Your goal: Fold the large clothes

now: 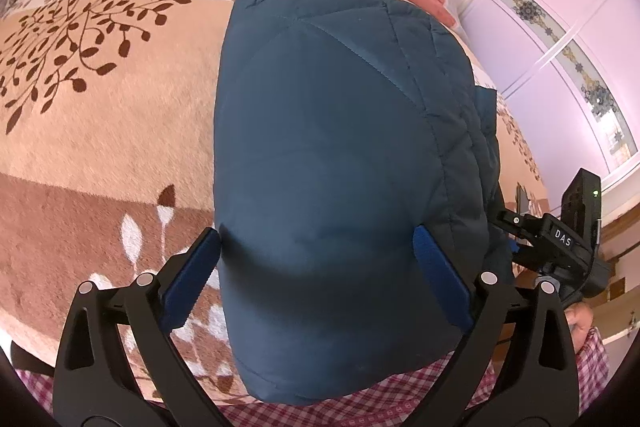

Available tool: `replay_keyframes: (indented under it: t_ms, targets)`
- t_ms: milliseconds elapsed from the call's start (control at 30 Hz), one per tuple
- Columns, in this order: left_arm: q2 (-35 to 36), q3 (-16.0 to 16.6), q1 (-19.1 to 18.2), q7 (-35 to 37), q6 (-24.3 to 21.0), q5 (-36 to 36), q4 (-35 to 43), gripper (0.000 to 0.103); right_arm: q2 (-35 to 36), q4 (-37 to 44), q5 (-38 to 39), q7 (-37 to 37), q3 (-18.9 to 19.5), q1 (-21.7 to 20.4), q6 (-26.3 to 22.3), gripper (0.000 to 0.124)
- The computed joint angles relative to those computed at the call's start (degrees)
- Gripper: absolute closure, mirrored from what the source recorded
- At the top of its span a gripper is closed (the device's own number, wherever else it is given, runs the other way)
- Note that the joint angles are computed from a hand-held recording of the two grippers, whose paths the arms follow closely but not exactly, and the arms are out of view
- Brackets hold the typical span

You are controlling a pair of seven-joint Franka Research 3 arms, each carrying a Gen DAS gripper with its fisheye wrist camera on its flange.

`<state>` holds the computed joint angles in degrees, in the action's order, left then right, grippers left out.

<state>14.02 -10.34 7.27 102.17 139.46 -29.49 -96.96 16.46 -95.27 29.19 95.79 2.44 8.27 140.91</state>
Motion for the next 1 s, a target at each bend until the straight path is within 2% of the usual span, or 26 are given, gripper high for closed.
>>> replay_keyframes:
  t_ms: [267,500,633,700,833,933,1000]
  targets:
    - [1.51,-0.77,2.08,3.09,-3.85,-6.04,1.54,0.005,1.62,1.08,7.78,-3.99,1.37,-2.32,-2.33,0.037]
    - [1.53,-1.01,2.61,5.74,-2.97,-11.03,0.17,0.005,1.10,-0.94,14.34,-7.44,2.22,-3.27,-1.25,0.037]
    - [2.70,-0.90,2.66,6.99,-3.63,-11.03,0.83,0.004,2.07,-0.70,21.51,-11.21,3.03,-5.22,-3.80,0.037]
    - [3.66,-0.95,2.95,6.82,-5.09,-10.95,1.89,0.004,3.02,0.03,21.76,-11.66,2.66,-5.50,-5.79,0.031]
    - [5.26,-1.11,3.23,4.83,-7.81,-10.34,4.36,0.004,3.62,0.56,22.71,-13.59,2.58,-5.94,-7.59,0.030]
    - [6.67,-1.50,3.63,4.29,-9.69,-10.17,6.53,0.004,4.27,1.46,24.00,-15.43,2.83,-6.32,-9.02,0.035]
    - [6.57,-1.98,3.85,5.79,-8.78,-10.61,6.26,0.004,4.64,1.57,28.28,-18.46,3.81,-7.63,-10.74,0.054]
